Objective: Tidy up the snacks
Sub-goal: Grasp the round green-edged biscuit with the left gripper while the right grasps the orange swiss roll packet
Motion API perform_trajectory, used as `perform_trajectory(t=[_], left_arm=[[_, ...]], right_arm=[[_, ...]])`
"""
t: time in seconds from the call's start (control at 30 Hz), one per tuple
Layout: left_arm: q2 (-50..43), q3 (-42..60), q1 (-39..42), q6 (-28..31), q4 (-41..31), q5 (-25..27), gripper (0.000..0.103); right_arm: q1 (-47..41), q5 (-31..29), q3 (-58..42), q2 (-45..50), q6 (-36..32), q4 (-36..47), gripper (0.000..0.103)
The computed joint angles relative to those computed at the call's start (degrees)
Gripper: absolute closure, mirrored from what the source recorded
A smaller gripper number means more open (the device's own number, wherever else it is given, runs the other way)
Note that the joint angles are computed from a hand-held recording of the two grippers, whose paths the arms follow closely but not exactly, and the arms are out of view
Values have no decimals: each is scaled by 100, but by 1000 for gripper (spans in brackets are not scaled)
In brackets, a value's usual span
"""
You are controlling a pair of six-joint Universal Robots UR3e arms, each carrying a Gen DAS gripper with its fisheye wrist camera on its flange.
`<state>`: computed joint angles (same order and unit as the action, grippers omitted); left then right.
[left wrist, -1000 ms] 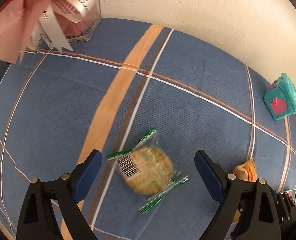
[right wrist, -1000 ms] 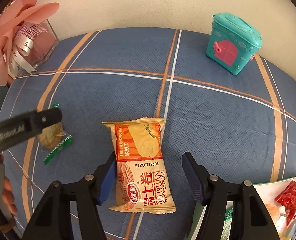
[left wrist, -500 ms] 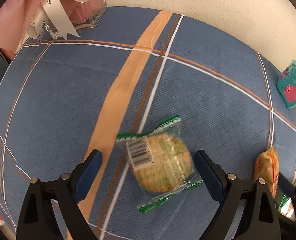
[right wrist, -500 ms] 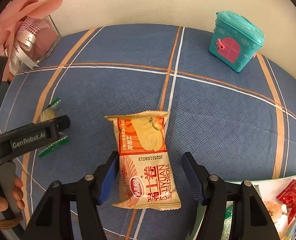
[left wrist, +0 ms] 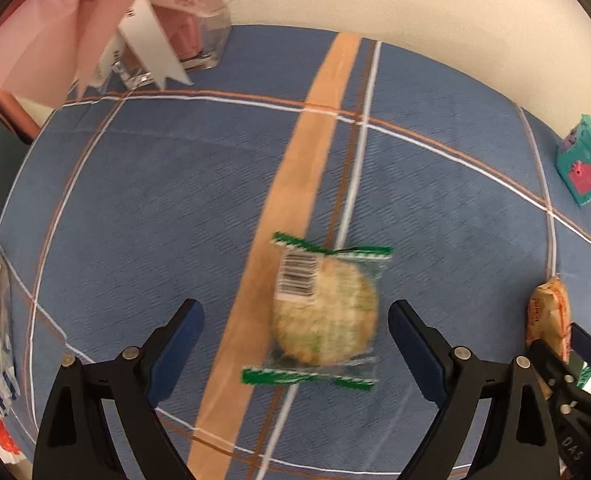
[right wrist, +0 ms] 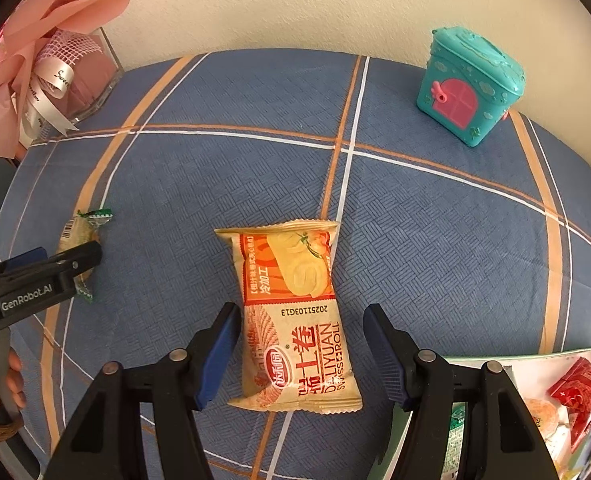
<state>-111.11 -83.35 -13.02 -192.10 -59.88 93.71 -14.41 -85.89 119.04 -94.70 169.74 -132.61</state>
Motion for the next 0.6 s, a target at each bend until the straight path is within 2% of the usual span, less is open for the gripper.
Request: perform_trajectory(t=[0.1, 0.27, 0.53, 0.6], left_arm=[[-397, 665, -215, -163, -291, 52, 9], [-645, 897, -168, -201, -299, 17, 11], [-398, -19, 211, -93, 309, -367, 11], [-422, -59, 292, -17, 400, -379, 16]], right_arm=[[103, -95, -108, 146, 67, -17, 36], [143, -175, -225, 363, 89, -58, 36], [203, -335, -307, 608, 175, -154, 36], [176, -327, -325, 621, 172, -147, 36]])
